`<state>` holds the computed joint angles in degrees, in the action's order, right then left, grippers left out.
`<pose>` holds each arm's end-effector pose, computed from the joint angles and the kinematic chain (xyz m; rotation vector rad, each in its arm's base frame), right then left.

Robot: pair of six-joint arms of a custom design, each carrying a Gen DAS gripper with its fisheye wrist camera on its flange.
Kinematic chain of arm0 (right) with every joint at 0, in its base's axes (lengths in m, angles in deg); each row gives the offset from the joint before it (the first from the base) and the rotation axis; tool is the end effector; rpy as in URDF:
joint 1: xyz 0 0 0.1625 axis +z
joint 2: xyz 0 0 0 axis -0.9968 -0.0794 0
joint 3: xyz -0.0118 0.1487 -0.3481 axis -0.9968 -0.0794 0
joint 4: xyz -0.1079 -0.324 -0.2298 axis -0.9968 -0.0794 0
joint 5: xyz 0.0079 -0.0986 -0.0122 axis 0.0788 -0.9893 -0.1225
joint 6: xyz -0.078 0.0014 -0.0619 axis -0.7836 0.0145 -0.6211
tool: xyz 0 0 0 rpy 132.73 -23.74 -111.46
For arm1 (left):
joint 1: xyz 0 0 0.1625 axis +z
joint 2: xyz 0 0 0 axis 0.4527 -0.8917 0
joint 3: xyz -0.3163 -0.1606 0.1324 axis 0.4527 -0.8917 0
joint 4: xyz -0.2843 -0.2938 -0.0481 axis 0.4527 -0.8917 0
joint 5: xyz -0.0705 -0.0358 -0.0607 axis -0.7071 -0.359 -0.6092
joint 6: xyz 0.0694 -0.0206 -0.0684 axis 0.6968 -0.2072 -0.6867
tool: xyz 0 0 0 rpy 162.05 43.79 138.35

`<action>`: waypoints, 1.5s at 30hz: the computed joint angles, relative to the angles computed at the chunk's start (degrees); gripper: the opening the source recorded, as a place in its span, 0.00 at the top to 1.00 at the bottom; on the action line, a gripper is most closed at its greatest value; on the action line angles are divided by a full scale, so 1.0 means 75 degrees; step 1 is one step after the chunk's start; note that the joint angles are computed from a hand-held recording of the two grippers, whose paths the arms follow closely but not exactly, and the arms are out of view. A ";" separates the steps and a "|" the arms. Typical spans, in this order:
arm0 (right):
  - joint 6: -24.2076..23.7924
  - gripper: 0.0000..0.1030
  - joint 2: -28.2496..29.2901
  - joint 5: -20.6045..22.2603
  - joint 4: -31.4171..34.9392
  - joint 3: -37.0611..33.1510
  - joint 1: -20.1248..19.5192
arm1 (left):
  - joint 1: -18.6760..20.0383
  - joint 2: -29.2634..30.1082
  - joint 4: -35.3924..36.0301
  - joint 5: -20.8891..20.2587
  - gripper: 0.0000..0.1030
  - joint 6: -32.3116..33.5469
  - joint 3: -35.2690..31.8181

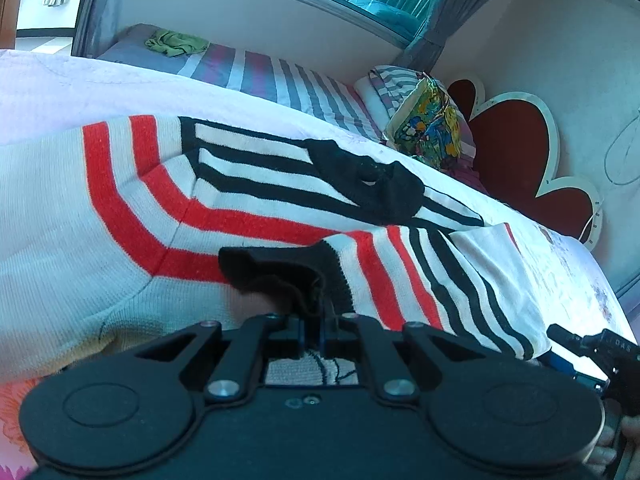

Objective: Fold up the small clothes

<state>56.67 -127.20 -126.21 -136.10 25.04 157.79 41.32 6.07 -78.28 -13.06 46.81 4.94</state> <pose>-0.0539 -0.6230 0.2818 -0.5076 -2.5395 1.6570 -0.1721 -0.8689 0.1024 0.6070 2.7450 -0.7915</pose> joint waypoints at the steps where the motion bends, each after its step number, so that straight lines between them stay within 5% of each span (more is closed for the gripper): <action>1: -0.0048 0.64 -0.0012 -0.0084 0.0076 -0.0041 0.0033 | 0.0001 -0.0009 -0.0009 0.0002 0.94 -0.0006 0.0016; 2: -0.0187 0.91 -0.0001 -0.0309 0.0098 -0.0076 0.0106 | -0.0003 -0.0011 -0.0030 0.0022 0.94 0.0005 0.0030; 3: -0.0451 0.95 -0.0012 -0.0581 0.0085 -0.0081 0.0176 | -0.0027 -0.0018 -0.0125 0.0112 0.94 0.0086 0.0078; 6: -0.0866 0.95 -0.0061 -0.0770 -0.0142 0.0036 0.0292 | -0.0183 -0.0207 -0.0881 0.0423 0.94 0.0733 0.0640; 9: -0.1292 0.95 0.0060 -0.1472 0.0125 -0.0053 0.0446 | -0.0214 -0.0023 -0.0542 0.0826 0.94 0.0804 0.0364; 17: -0.1302 0.95 0.0093 -0.0874 -0.0509 0.0096 0.0352 | -0.0284 0.0171 -0.1336 0.0369 0.94 0.1897 -0.0009; 20: -0.1233 0.95 0.0183 -0.1166 -0.0163 0.0018 0.0342 | -0.0294 0.0605 -0.0040 0.1186 0.93 0.1374 -0.0836; 22: -0.1128 0.94 0.0067 -0.1090 -0.0036 0.0082 0.0328 | -0.0274 0.0414 -0.0327 0.1200 0.90 0.1562 -0.0377; 23: -0.1104 0.93 -0.0035 -0.1022 0.0097 0.0124 0.0310 | -0.0295 0.0289 -0.0554 0.1264 0.77 0.1669 -0.0118; 24: -0.1188 0.92 -0.0142 -0.1056 0.0170 0.0177 0.0320 | -0.0332 0.0171 -0.0922 0.1501 0.54 0.1704 0.0176; 26: -0.1628 0.88 -0.0354 -0.1035 -0.0358 0.0496 0.0348 | -0.0439 -0.0166 -0.2201 0.2167 0.32 0.1927 0.1047; 28: -0.2020 0.88 -0.0490 -0.0882 -0.0766 0.0643 0.0349 | -0.0483 -0.0454 -0.2953 0.2020 0.34 0.2456 0.1615; 30: -0.2349 0.88 -0.0351 -0.0922 -0.0463 0.0263 0.0425 | -0.0562 -0.0352 -0.2730 0.1774 0.34 0.2745 0.1461; 35: -0.3460 0.88 0.0575 -0.0694 0.1218 -0.1292 0.0636 | -0.0754 0.0803 -0.1823 0.1421 0.34 0.3235 -0.0035; 37: -0.3789 0.88 0.0956 -0.1180 0.1501 -0.1797 0.0709 | -0.0771 0.1227 -0.1557 0.1602 0.31 0.3443 -0.0585; 38: -0.3603 1.00 0.1111 -0.1405 0.1321 -0.1953 0.0638 | -0.0776 0.1446 -0.1351 0.1929 0.23 0.3485 -0.0889; 40: -0.2791 1.00 0.0945 -0.0997 0.1552 -0.1993 0.0371 | -0.0672 0.1291 -0.1328 0.2032 0.19 0.2904 -0.0746; 42: -0.3136 1.00 0.0958 -0.1145 0.1298 -0.2072 0.0460 | -0.0736 0.1220 -0.1442 0.2366 0.22 0.2928 -0.0670; 43: -0.3330 0.91 0.0996 -0.0972 0.1116 -0.2136 0.0445 | -0.0766 0.1139 -0.1806 0.2380 0.23 0.3056 -0.0460; 44: -0.3228 0.71 0.1011 -0.0669 0.1201 -0.2282 0.0376 | -0.0765 0.1062 -0.2024 0.2255 0.26 0.3073 -0.0308; 45: -0.3017 0.64 0.1106 -0.0528 0.1352 -0.2556 0.0323 | -0.0773 0.1121 -0.1927 0.2254 0.28 0.2957 -0.0443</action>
<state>34.04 -118.90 -130.17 -125.96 5.87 160.21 35.52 14.47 -92.73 3.84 68.98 1.61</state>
